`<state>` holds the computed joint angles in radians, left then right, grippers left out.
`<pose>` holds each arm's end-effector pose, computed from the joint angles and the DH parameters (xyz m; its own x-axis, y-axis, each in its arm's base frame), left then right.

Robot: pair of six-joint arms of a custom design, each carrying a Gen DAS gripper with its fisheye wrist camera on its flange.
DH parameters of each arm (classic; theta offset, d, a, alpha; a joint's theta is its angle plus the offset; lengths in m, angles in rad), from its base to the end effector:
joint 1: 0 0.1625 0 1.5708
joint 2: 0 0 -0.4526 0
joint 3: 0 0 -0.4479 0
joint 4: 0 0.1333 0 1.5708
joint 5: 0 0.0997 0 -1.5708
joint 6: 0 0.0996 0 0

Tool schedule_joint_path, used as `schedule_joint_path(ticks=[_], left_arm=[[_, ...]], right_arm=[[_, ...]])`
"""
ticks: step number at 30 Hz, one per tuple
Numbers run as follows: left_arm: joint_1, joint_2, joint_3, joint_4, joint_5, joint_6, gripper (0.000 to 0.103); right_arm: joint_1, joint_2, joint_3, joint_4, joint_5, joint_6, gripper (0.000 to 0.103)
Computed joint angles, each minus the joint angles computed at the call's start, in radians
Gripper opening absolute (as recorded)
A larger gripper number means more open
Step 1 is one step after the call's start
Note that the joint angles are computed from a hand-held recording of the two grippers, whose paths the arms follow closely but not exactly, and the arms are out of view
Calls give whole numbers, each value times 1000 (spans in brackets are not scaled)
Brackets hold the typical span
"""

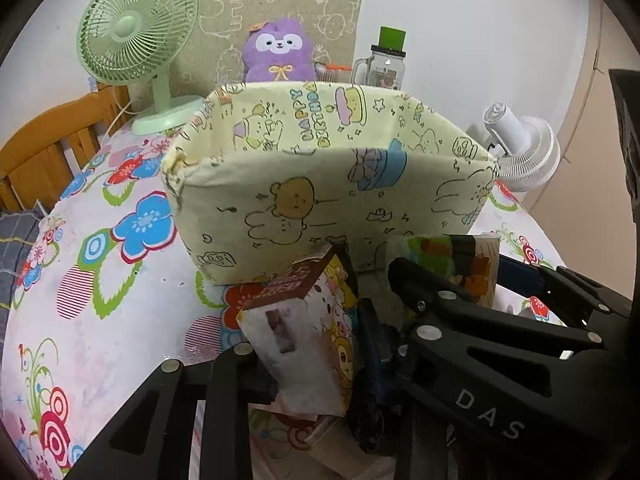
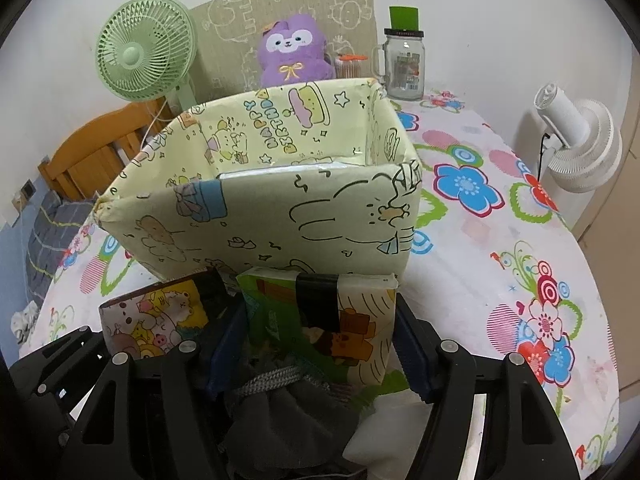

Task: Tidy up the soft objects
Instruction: 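Carry both packs over the fabric box with the left and right tools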

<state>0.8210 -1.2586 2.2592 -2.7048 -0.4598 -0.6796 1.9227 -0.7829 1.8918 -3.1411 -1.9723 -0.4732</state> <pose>-0.1680 -0.5070 0.1856 -0.7403 -0.2885 -0.6073 0.2702 0.6994 -0.6617 0.3128 -0.5781 0.0431 -0.6818 -0.5201 0.5144 -0.6958 0.6780 -0.2368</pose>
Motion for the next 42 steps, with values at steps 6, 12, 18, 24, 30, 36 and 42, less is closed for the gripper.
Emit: schedule_joint_path(ticks=[6,12,18,24,30,36,42], left_arm=[[-22,-10,10,2,27,-24,23],[-51,-23,20,7,60,-32,23],[-84,-37,23,32,94,-45,23],[-119,-55,24,79,123,-75,23],[-158,-72,23,170,162,-149,23],[-183,-69,15,174,182,-143,23],[-209,-75,-1,205,220,-143,23]], right_arm=[[10,-16,16,-28,4,-6,71],[22,-39,35,-56,13,-11,71],[34,-70,59,-83,25,-11,71],[47,-104,81,-108,39,-16,71],[53,-136,99,-118,62,-18,71],[62,-160,107,-131,66,-22,71],[78,-180,105,-144,71,-25,71]])
